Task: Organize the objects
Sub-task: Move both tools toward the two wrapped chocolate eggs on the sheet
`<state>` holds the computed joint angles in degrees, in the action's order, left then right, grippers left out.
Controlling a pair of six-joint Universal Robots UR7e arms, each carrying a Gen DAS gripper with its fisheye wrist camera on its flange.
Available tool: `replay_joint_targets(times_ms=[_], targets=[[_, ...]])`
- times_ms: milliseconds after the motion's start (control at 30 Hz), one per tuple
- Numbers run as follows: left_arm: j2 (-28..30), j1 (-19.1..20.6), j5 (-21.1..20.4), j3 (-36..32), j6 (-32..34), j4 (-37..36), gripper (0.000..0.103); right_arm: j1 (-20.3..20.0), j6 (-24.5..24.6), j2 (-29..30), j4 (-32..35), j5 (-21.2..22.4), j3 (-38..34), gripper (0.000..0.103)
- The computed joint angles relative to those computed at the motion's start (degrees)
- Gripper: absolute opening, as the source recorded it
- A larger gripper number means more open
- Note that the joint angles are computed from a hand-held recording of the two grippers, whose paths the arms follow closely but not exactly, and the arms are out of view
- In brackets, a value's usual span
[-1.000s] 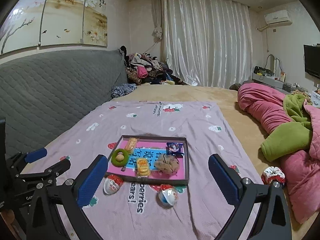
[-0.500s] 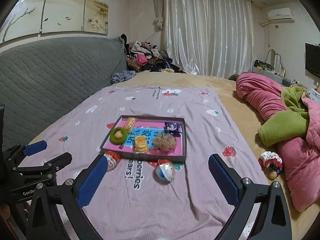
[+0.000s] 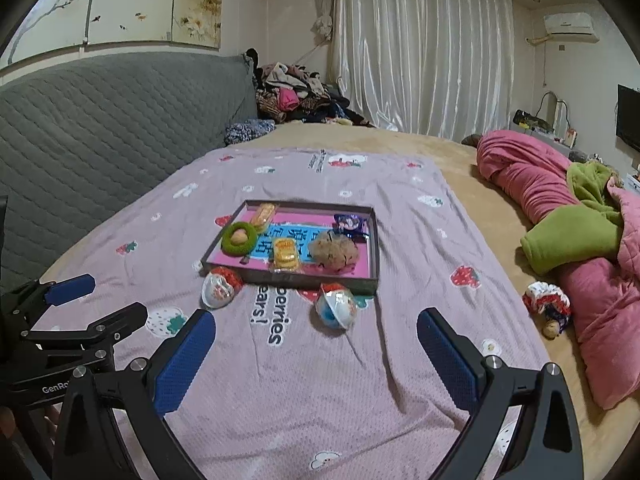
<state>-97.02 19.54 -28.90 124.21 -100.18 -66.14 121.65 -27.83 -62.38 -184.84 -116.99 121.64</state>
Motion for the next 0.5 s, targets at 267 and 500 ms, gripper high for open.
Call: replay_joint_targets(times_ms=[267, 500], targets=[[-0.43, 2.79, -0.77, 2.64, 4.46, -6.53, 0.085, -1.55, -0.34, 1.54, -0.11, -0.54, 0.55, 0.102], [-0.94, 4.75, -2.01, 4.66, 6.92, -10.86, 0.085, -2.29, -0.44, 2.42, -0.43, -0.96, 1.29, 0.102]])
